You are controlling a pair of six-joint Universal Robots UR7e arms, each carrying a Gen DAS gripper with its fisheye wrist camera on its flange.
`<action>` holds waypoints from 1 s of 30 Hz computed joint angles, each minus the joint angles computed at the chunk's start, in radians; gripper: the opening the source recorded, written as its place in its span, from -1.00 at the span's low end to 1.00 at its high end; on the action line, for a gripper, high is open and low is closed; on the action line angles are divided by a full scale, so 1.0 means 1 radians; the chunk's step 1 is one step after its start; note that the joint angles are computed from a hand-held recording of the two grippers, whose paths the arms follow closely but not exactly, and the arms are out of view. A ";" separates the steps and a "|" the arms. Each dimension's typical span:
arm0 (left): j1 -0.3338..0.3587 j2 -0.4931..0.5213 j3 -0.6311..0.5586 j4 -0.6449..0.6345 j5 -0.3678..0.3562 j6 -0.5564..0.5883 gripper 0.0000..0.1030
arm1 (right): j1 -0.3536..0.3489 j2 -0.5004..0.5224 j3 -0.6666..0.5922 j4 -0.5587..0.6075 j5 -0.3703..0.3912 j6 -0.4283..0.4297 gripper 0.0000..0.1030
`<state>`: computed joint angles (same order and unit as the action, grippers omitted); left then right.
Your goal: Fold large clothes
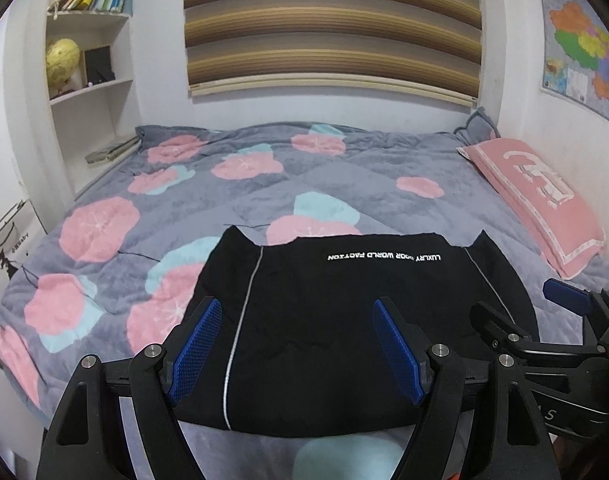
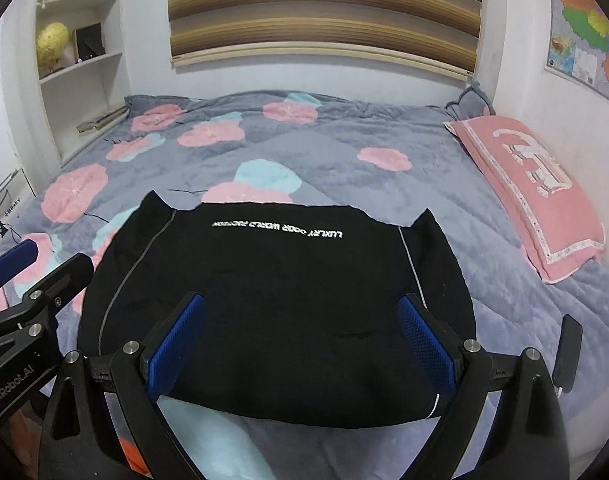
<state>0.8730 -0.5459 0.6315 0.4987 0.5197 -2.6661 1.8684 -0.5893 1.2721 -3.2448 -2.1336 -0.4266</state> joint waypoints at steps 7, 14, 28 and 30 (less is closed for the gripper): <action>0.005 0.022 -0.033 0.041 0.003 -0.026 0.53 | -0.010 -0.006 0.008 0.017 0.011 0.000 0.90; 0.005 0.011 -0.003 0.017 -0.004 -0.017 0.53 | -0.010 -0.004 0.011 0.028 0.006 0.000 0.90; 0.008 0.019 -0.015 0.033 -0.025 -0.052 0.53 | -0.019 -0.005 0.013 0.037 0.004 -0.004 0.90; 0.009 0.022 -0.022 0.036 -0.026 -0.049 0.53 | -0.024 -0.007 0.011 0.042 0.009 0.000 0.90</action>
